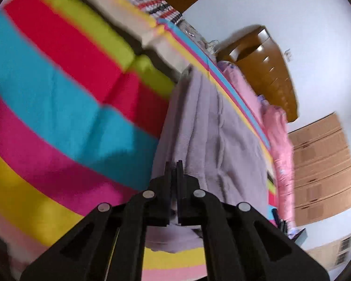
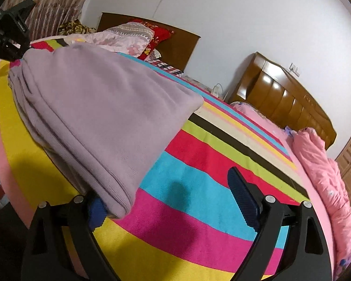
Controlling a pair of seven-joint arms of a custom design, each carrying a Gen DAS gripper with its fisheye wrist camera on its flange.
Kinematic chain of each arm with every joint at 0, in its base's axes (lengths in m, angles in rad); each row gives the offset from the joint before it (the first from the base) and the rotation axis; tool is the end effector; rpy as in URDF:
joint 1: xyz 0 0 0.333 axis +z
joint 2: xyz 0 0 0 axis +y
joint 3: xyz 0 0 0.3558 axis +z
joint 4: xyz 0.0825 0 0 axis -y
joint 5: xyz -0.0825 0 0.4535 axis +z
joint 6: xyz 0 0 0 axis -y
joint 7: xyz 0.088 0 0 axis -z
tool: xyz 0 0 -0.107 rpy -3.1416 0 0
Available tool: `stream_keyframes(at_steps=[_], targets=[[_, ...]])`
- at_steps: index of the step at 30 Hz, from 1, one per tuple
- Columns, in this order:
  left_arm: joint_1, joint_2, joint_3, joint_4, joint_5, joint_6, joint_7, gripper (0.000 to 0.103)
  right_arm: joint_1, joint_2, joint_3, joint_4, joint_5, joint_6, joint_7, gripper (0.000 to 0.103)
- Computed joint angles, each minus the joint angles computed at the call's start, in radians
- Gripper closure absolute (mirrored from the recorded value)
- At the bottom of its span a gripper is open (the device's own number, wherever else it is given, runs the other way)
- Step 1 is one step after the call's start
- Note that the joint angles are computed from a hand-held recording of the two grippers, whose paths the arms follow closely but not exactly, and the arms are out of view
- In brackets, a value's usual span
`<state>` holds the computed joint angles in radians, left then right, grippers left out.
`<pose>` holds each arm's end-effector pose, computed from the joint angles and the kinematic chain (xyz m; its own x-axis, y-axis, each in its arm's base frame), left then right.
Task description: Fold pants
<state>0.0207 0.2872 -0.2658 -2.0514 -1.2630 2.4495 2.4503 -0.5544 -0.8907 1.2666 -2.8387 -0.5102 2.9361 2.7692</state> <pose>0.6445 -0.1567 0.3054 -0.2257 -0.6741 0.7034 -0.9384 -0.0436 -0.3428 0.3461 0.2307 0.3036 -0.1575 -0.8968 0.4134 -0.6198 -0.2361 -0.7484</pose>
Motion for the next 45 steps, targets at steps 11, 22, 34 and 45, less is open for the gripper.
stream_keyframes(at_steps=[11,22,34,45], targets=[[-0.071,-0.226,0.046,-0.172,-0.238,0.111,0.204,0.028,0.008,-0.046,0.002,-0.008,-0.020,0.027,-0.005,0.016],[-0.070,-0.059,0.042,-0.086,-0.161,0.065,0.011,0.057,-0.008,-0.052,0.006,-0.029,0.048,0.086,-0.058,0.015],[-0.095,-0.178,0.045,-0.160,-0.130,0.114,0.000,0.038,-0.015,-0.055,0.012,-0.040,0.107,0.113,-0.100,0.015],[-0.080,-0.143,0.068,-0.150,-0.210,-0.006,0.005,0.039,-0.028,-0.064,0.027,-0.047,0.144,0.143,-0.116,0.015]])
